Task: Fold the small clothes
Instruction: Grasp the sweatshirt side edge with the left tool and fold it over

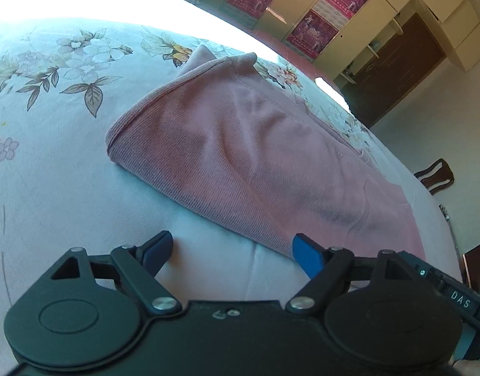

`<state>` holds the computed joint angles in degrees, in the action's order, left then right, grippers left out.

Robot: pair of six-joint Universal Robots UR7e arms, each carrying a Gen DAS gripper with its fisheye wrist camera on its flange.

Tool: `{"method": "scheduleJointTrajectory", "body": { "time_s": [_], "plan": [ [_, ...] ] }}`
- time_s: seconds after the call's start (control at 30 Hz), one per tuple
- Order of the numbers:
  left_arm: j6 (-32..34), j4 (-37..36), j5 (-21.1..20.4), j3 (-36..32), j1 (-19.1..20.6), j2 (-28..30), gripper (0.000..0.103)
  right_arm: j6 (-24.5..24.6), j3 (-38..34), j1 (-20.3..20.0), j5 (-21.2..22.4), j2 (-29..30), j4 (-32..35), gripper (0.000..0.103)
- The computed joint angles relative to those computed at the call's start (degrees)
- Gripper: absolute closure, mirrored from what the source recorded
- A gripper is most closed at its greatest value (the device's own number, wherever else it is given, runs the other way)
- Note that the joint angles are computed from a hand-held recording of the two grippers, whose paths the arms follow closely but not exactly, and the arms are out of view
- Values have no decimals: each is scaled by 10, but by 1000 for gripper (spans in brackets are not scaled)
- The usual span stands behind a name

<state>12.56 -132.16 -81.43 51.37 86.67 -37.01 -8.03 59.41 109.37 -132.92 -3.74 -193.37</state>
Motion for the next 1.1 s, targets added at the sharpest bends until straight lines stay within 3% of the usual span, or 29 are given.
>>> {"method": "scheduleJointTrajectory", "body": {
  "time_s": [0.07,0.17,0.4,0.47,0.53,0.57,0.7,0.8,0.9,1.03,1.1],
  "plan": [
    [-44,-1,-30,-25,9,16,18,-2,-15,-1,5,7,6,69],
    [-99,-1,-70,-64,17,40,6,-7,-38,-6,12,17,13,69],
    [-161,-29,-104,-153,24,106,8,-40,-118,-17,18,49,38,69],
    [-178,-39,-108,-174,26,122,18,-49,-147,-20,19,61,49,69],
    [-190,-46,-107,-190,27,135,40,-65,-188,-22,14,80,67,69],
    [-194,-49,-107,-197,29,140,44,-75,-208,-24,12,89,76,69],
    [-204,-43,-97,-219,31,154,82,-100,-283,-30,13,127,120,69],
    [-209,-32,-97,-234,33,161,86,-131,-373,-35,-28,181,181,70],
    [-200,-33,-87,-229,29,158,89,-181,-418,-37,-40,216,162,70],
    [-196,-55,-96,-210,25,147,91,-178,-393,-40,-33,204,146,70],
    [-153,-80,-101,-182,17,132,91,-178,-383,-40,-29,201,136,70]
  ]
}}
